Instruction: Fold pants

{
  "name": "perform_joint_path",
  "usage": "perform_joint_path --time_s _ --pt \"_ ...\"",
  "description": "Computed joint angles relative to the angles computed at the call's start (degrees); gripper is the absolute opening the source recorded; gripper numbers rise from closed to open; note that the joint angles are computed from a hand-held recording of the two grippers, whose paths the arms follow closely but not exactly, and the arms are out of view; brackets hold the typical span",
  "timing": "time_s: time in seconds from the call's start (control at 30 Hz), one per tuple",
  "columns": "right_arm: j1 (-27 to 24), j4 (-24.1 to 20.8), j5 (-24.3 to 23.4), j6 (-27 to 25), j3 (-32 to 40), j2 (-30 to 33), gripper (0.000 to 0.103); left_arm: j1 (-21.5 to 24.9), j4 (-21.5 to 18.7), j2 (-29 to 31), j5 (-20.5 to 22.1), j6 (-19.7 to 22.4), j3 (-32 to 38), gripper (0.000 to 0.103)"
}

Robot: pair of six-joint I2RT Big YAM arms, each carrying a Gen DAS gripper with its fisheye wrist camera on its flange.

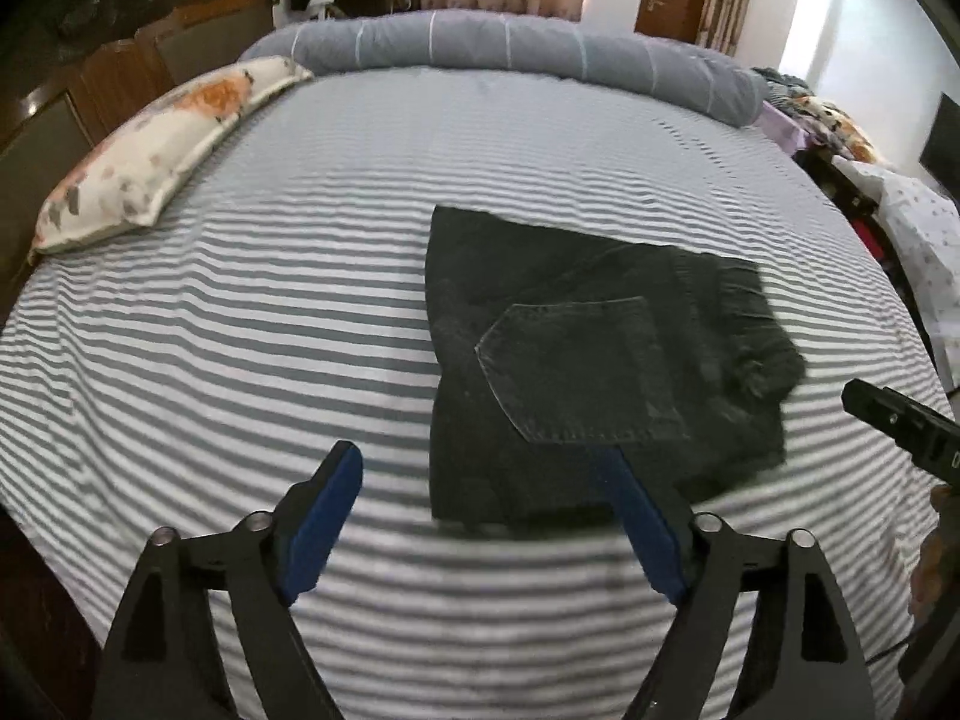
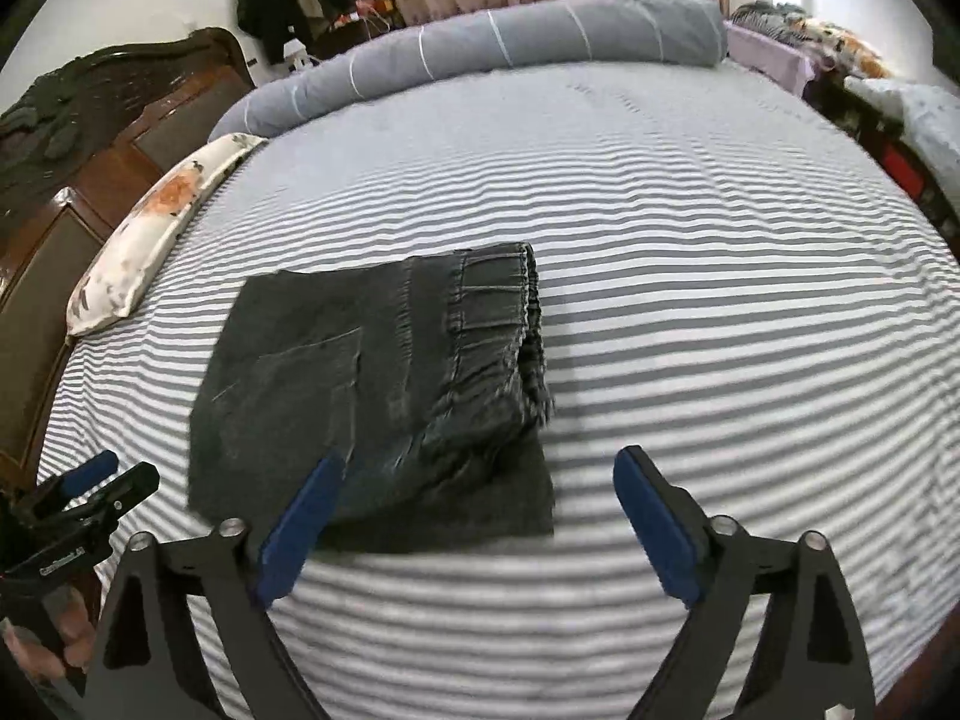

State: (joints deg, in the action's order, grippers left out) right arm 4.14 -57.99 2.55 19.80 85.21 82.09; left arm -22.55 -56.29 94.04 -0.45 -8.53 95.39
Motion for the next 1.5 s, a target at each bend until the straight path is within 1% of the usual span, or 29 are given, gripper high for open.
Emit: perform_joint_path --time_s 0.07,0.13,0.27,0.37,0.47,0.57,0.63,0.77,0.87,1.03,1.27,1.5 --pt "1.53 -0.8 2.13 0.1 -1.41 -2.6 0.097 -0.43 0.49 -2.26 -0.75 0.58 -1.74 0.09" --pt "2.74 -0.84 3.71 -0.02 -2.45 -4.47 0.101 -1.19 0.87 -4.95 -1.88 0.86 -3.79 0.091" --pt "6.4 -1.57 9.16 -0.52 -3.63 -7.38 0.101 -2.22 1.34 -8.48 -4.32 0.12 -6.42 0.094" --pt "8.24 -3.38 11.8 -0.63 -3.63 -8.48 0.102 -3.2 3.23 -11.43 -8.33 -0.86 -9.33 0.099" --pt "8.92 -3.86 11.32 -0.26 -3.98 -9.73 0.102 -3.92 3.69 -13.3 -10.25 -2.2 -11.0 0.1" --pt "8.82 -3.2 9.31 0.46 -4.59 -10.69 0.102 -3.97 3.52 -13.93 -10.65 -2.86 -11.45 0.1" --pt "9.07 -3.41 9.39 0.75 -4.68 -10.88 0.102 -4.16 3.53 -14.29 -11.4 -3.3 -11.71 0.1" --pt "10.62 -2.95 11.63 -0.02 -5.57 -11.3 0.102 -4.54 3.64 -15.16 -11.22 -4.28 -12.61 0.1" --pt "11.58 -2.4 13.52 -0.6 -6.08 -11.47 0.102 -5.25 3.54 -15.48 -12.53 -4.38 -13.24 0.1" --pt "11.74 -2.28 13.61 -1.18 -6.3 -11.39 0.102 -5.99 3.67 -16.04 -13.05 -4.22 -14.13 0.1" --pt "12.44 -2.62 13.91 0.07 -6.42 -11.04 0.102 -6.63 3.85 -16.25 -13.08 -4.38 -14.79 0.1" --pt "12.92 -2.93 14.04 0.01 -6.84 -10.91 0.102 -6.95 4.1 -16.2 -13.13 -4.62 -15.39 0.1"
